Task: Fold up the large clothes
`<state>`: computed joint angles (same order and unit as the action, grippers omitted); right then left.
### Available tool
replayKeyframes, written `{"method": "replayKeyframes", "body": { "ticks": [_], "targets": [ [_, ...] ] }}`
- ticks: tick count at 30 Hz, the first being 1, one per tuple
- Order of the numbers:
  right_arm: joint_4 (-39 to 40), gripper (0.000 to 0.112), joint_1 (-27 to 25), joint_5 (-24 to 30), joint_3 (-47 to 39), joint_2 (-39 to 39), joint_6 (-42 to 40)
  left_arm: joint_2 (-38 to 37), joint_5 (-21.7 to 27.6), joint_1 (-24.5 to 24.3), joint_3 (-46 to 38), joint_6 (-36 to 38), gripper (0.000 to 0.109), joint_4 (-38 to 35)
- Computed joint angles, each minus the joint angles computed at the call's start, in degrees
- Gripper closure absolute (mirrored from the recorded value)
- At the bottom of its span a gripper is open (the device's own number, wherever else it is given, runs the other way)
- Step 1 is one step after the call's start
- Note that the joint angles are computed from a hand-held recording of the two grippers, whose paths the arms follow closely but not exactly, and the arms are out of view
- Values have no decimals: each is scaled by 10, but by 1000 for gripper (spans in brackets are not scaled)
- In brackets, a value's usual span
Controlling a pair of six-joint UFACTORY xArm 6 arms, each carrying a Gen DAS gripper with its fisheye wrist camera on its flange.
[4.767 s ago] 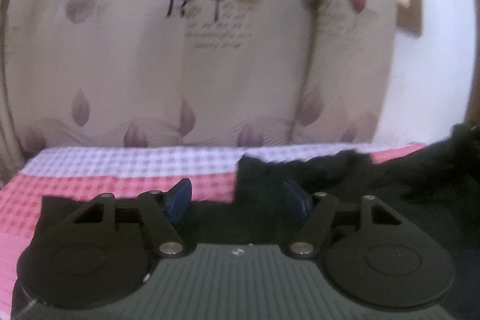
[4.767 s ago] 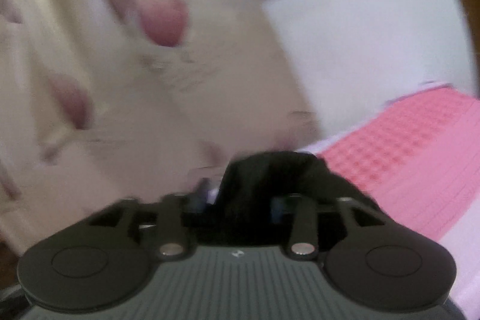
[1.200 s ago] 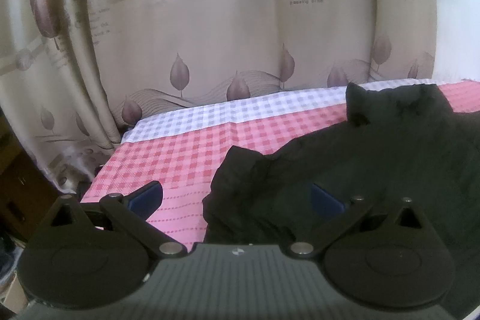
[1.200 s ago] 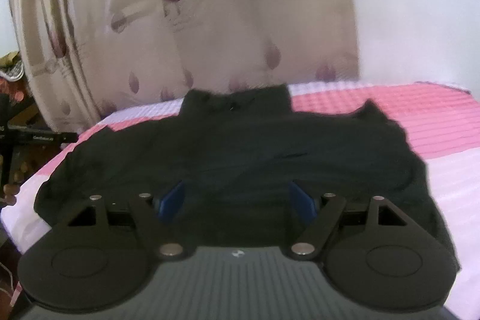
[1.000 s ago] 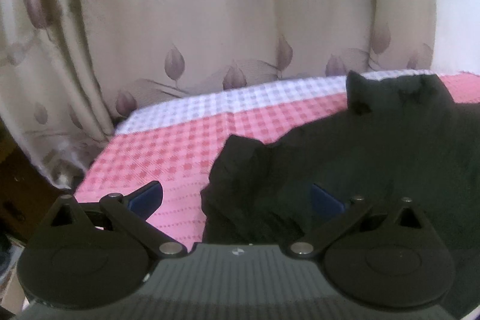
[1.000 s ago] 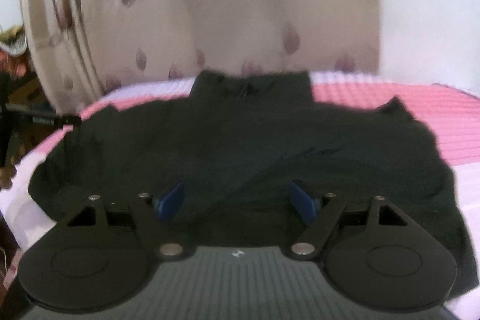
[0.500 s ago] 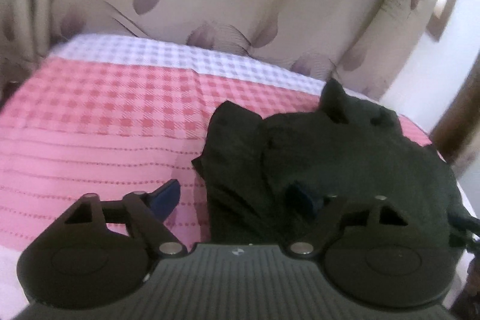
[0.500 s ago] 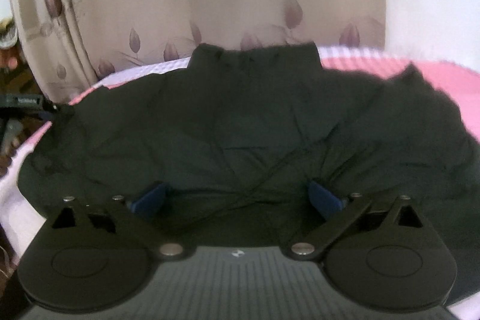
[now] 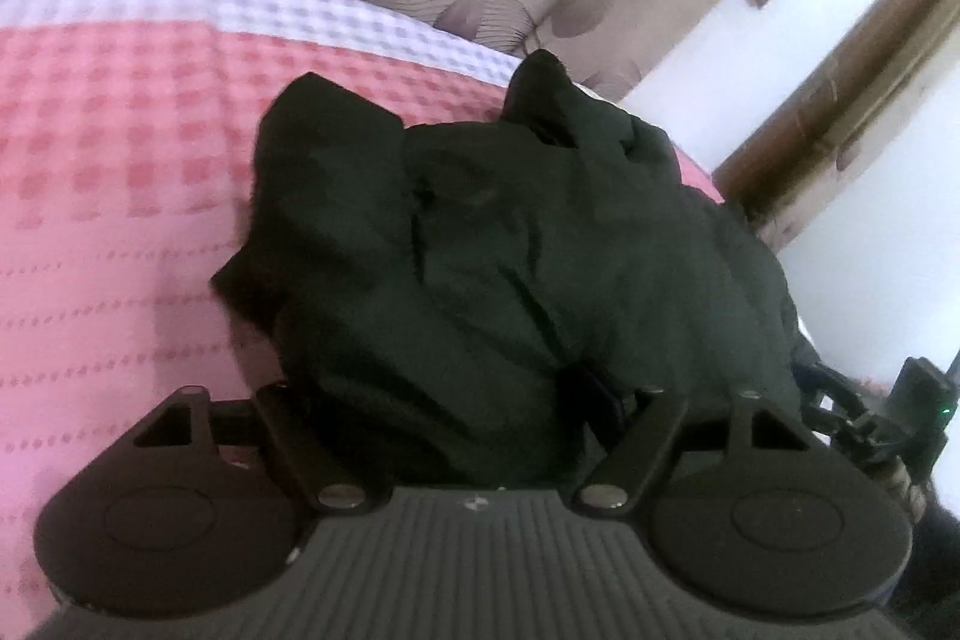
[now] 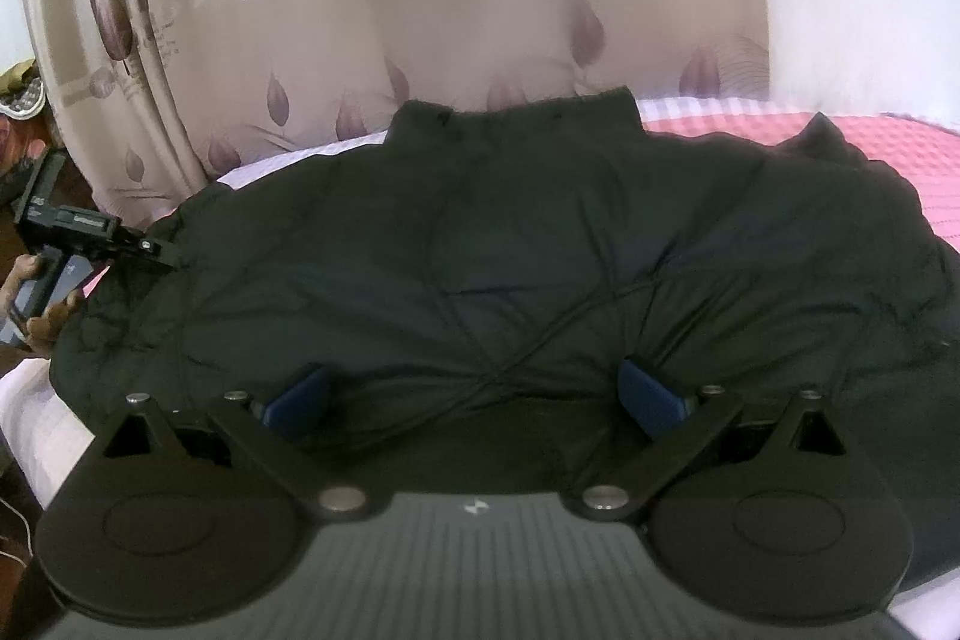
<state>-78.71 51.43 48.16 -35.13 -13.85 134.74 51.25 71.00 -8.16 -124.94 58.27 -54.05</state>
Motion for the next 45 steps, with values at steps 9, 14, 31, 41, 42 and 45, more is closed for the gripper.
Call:
{"method": "replayKeyframes", "body": {
  "ticks": [9, 14, 31, 41, 42, 45],
  "targets": [
    [-49, 10, 16, 18, 16, 1, 30, 12, 15, 22, 21, 46, 49, -83],
    [-13, 17, -1, -4, 12, -43, 7, 3, 7, 20, 34, 63, 44, -87],
    [-15, 97, -92, -135, -256, 157, -310, 38, 32, 36, -13, 20, 46, -108],
    [40, 111, -202, -277, -311, 282, -336, -17, 28, 33, 54, 5, 76, -115],
    [50, 111, -213, -298, -309, 282, -325, -33, 24, 32, 75, 5, 76, -123],
    [22, 111, -222, -321, -300, 277, -280, -78, 8, 26, 127, -4, 76, -133]
  ]
}}
